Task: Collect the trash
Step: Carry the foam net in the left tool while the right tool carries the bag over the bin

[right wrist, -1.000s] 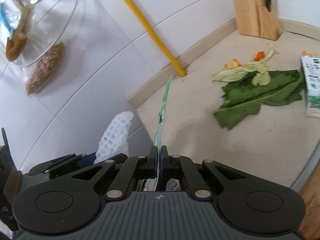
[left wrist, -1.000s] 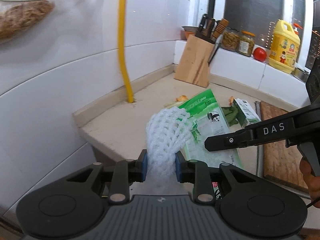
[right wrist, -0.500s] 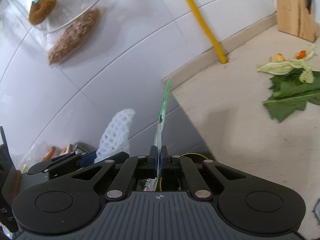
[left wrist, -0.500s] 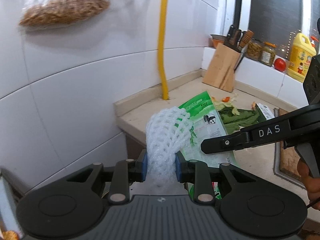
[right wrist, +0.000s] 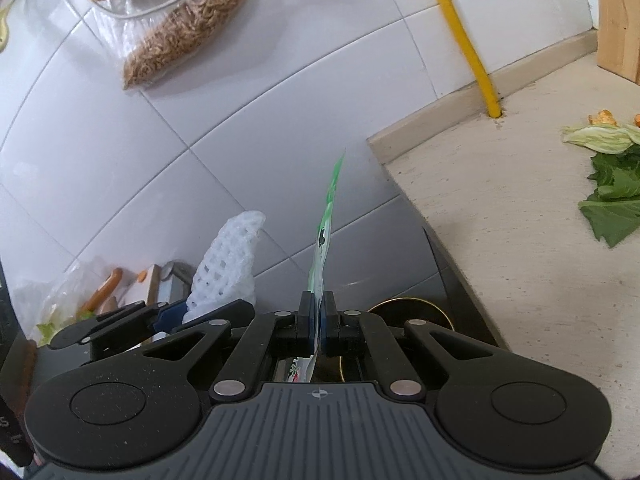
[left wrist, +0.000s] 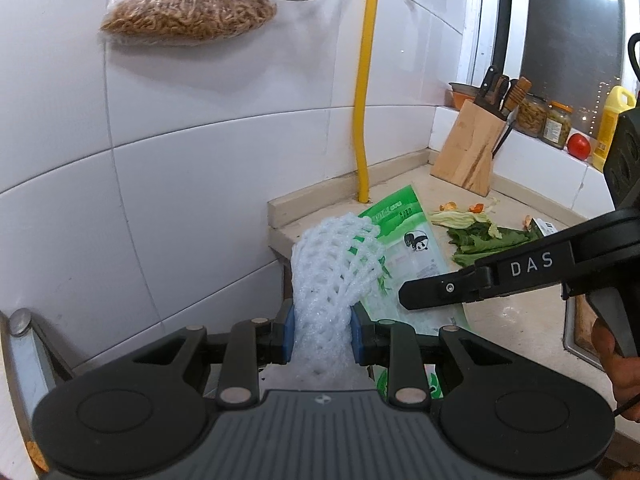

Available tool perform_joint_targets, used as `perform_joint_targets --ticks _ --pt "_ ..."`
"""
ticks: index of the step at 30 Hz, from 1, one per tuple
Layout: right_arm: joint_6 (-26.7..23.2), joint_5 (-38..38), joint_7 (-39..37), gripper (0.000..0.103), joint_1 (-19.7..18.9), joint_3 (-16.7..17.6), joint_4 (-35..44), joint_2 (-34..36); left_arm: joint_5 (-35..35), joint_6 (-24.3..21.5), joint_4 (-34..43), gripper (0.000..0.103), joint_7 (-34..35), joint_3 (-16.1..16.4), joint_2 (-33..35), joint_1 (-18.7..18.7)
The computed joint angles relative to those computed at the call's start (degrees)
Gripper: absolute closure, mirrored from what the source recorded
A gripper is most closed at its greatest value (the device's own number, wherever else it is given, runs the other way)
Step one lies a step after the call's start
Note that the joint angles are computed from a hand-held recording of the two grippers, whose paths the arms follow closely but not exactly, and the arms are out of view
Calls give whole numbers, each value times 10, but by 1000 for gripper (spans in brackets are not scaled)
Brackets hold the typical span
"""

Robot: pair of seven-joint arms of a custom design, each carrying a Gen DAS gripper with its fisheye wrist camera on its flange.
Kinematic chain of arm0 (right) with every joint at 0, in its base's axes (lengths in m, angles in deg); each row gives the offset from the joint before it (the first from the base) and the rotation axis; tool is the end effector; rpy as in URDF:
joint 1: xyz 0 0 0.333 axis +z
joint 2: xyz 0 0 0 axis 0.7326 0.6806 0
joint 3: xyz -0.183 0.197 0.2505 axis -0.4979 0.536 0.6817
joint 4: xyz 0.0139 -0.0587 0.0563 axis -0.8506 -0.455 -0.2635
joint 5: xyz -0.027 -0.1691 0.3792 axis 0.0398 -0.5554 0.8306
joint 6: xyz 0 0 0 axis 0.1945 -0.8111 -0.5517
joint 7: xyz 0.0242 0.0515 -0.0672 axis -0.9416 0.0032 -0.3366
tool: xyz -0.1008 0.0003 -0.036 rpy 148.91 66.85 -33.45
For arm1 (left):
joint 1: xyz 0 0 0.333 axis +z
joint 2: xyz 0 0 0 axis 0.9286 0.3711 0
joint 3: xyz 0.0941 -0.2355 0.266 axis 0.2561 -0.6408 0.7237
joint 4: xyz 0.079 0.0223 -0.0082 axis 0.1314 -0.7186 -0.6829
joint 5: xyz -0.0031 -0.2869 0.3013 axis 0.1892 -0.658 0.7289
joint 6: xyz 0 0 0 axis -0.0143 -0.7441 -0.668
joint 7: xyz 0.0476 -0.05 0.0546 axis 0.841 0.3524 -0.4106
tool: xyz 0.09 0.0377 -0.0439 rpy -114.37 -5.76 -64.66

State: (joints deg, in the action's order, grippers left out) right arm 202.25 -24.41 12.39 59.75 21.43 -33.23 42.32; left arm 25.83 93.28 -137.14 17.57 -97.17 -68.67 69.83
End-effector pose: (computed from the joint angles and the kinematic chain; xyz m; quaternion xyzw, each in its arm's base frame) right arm 0.5772 0.1500 0.6371 -0.7499 0.5256 0.0333 0.4004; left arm 0.4525 -0.1518 0.6465 -0.6627 0.5926 -0.3468 0.2990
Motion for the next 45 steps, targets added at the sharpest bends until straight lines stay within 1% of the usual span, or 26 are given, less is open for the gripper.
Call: perform_joint_targets --ticks 6,9,16,25,33,45 --pt "11 -11 8 99 5 7 2 5 -1 1 -1 81 0 2 3 4" --pt "6 -23 15 99 6 8 8 11 1 2 0 81 -8 1 9 8" --pt "-8 -35 16 99 2 10 30 36 33 -7 11 81 -42 -16 29 28" --pt "-44 -47 15 99 -10 22 84 94 60 -41 32 81 -74 -3 64 20" --pt "-73 -69 30 99 -20 34 121 137 63 -65 46 81 -83 18 89 5" --pt "-90 -94 53 99 -26 44 156 172 56 -85 59 81 -78 36 109 -6"
